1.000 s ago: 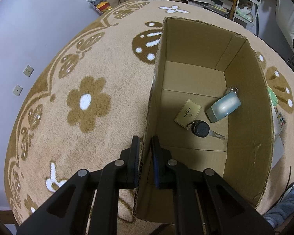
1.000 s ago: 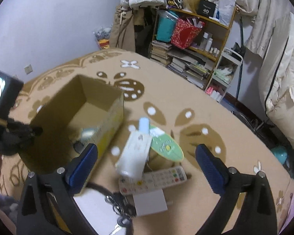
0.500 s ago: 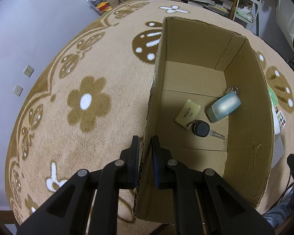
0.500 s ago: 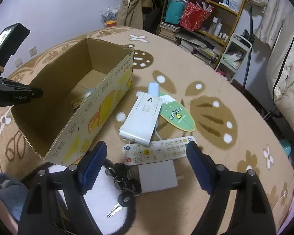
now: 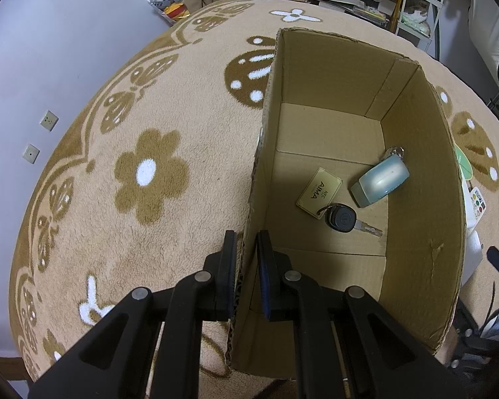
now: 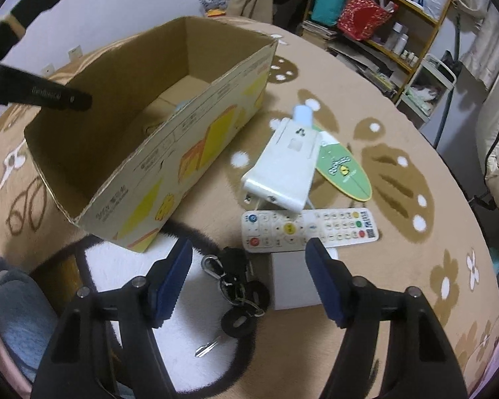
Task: Organize rigid objects
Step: 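Move the right tool back over the remaining items beside the box, then grasp the second keyring with the right tool and lift toward the box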
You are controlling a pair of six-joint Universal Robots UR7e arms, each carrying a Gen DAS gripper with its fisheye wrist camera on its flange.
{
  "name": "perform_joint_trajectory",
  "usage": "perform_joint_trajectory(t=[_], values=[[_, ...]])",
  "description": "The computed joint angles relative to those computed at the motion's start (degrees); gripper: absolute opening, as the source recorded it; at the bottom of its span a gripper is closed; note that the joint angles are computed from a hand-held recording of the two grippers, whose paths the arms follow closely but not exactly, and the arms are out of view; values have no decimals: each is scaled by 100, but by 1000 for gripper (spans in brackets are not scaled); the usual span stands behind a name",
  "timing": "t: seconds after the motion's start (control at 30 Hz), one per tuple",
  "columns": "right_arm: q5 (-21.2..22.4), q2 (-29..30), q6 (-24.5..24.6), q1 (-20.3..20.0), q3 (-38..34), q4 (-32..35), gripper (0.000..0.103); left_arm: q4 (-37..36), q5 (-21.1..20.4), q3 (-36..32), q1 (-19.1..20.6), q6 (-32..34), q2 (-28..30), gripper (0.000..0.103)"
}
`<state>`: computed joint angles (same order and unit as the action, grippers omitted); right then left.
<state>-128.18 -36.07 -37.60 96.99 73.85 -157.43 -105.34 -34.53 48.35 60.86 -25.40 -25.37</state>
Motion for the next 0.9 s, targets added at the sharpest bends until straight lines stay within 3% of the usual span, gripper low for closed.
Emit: perform_joint_trajectory(t=[0.1, 0.13, 0.2, 0.47, 0.9], values=[[43, 17, -32, -23, 14, 112, 73, 11, 7, -2, -1, 5, -2, 11], [82, 25, -147, -31, 57, 40, 62, 8, 8, 8, -2, 2, -6, 11], [102, 43, -343, -28, 122, -121, 55, 9, 4, 10, -2, -5, -7, 11], [-96, 154, 21, -85, -46, 632, 55, 12, 0, 15, -4, -18, -10, 12], [-489, 308, 228, -120, -158, 862, 55, 39, -21, 2, -2, -50, -6, 12]])
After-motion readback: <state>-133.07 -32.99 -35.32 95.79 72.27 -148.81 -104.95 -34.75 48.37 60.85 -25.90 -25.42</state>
